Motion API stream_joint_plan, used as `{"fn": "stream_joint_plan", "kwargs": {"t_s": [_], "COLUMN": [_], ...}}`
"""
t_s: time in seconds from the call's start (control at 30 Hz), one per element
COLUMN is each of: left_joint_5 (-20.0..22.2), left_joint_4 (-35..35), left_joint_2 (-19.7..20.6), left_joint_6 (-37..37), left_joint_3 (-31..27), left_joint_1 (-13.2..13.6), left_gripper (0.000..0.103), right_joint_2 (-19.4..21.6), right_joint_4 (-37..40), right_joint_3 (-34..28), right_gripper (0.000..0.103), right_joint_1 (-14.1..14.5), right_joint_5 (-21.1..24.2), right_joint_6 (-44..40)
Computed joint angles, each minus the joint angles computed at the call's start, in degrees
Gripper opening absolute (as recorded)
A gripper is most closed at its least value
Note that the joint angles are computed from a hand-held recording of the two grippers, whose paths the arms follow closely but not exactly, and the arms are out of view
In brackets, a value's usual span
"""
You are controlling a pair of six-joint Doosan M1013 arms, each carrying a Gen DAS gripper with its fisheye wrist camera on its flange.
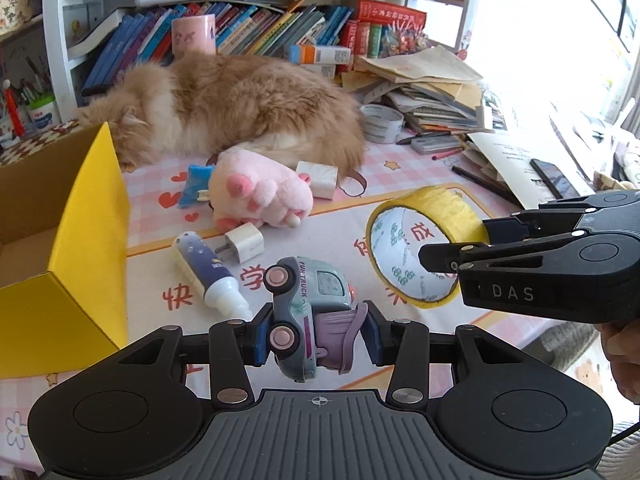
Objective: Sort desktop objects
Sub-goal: 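Lift the toy car with the left tool while the right tool carries the tape roll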
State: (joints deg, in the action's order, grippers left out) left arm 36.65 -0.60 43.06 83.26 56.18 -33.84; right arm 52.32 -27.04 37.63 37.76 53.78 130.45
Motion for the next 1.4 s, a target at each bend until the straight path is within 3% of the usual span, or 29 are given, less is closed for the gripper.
{"fn": "stream_joint_plan", "kwargs": {"t_s": [0.47,0.7,1.0,1.4], "left_joint_5": [-5.2,-6.7,-7.4,-10.6], "left_joint_4": [-8.1,-6.3,-4.3,-0.4], "left_joint_2": [-6.8,-11.2,-16.0,-20.4], "left_joint_6": [9.6,6.5,6.5,1.5], "left_joint_3": [12.4,19.5,27.0,33.3], "left_joint_1": [2.6,4.1,5.6,6.2], "left_gripper": [0.043,0.043,0.043,0.043], "right_joint_2": [1.9,4.1,6.4,7.2], "right_joint_4": [-4.5,-2.1,0.2,2.0], "right_joint_3": [-3.7,-7.4,-10.9,-12.5], "right_gripper": [0.038,0.038,0.038,0.038], "right_joint_1": [4.5,7.1,10.1,12.2], "right_joint_5": [5.6,7.5,8.4,7.7], "right_joint_6": [7.3,4.8,7.7,7.9]}}
